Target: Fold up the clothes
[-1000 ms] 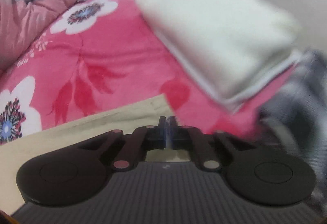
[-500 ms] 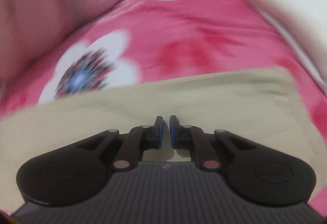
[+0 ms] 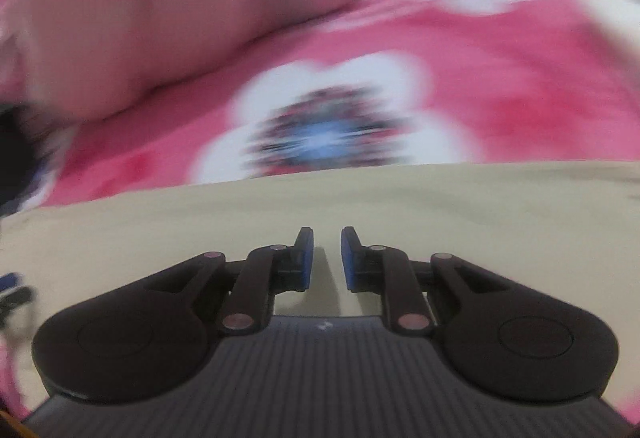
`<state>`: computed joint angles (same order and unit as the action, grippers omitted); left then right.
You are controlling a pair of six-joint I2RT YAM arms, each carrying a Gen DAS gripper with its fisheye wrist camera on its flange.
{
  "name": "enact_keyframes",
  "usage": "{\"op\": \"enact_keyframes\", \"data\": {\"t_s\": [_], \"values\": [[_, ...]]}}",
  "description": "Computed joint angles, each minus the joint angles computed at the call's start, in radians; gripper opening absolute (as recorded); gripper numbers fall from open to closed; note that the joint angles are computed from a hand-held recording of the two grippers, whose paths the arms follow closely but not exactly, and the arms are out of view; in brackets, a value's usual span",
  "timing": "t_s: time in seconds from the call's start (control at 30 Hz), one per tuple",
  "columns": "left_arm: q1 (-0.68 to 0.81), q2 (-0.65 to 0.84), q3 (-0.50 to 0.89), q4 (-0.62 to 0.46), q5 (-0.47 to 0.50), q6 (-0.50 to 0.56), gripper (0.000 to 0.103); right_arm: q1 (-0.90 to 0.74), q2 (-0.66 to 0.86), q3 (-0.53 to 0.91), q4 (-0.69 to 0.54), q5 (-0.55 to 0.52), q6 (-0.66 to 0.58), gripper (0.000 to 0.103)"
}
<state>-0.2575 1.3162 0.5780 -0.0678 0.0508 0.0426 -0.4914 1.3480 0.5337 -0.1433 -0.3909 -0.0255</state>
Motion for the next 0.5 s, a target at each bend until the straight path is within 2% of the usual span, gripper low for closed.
{"op": "enact_keyframes", "data": {"t_s": [0.07,0.1,0.2,0.27,0.37,0.43,0.5], "values": [[0.019,-0.001,-0.017,0.018,0.0,0.003,0.077,0.053,0.07,-0.002,0.064,-0.013,0.048,0.013],[0.03,0.004,-0.024,0.031,0.005,0.01,0.077,0.027,0.078,-0.011,0.076,-0.025,0.052,0.012],[0.063,0.019,-0.049,0.077,0.045,0.04,0.077,-0.207,0.074,-0.022,0.044,-0.115,-0.027,0.009],[0.079,0.02,-0.066,0.107,0.068,0.058,0.079,-0.42,0.056,-0.006,-0.036,-0.155,-0.095,0.009],[0.094,0.017,-0.083,0.136,0.093,0.075,0.079,-0.723,0.083,0.054,-0.134,-0.158,-0.196,0.009],[0.099,0.011,-0.083,0.135,0.098,0.077,0.079,-0.835,0.027,0.05,-0.187,-0.134,-0.238,0.012],[0.103,0.004,-0.082,0.139,0.099,0.078,0.079,-0.853,-0.101,0.012,-0.257,-0.122,-0.262,0.016]]}}
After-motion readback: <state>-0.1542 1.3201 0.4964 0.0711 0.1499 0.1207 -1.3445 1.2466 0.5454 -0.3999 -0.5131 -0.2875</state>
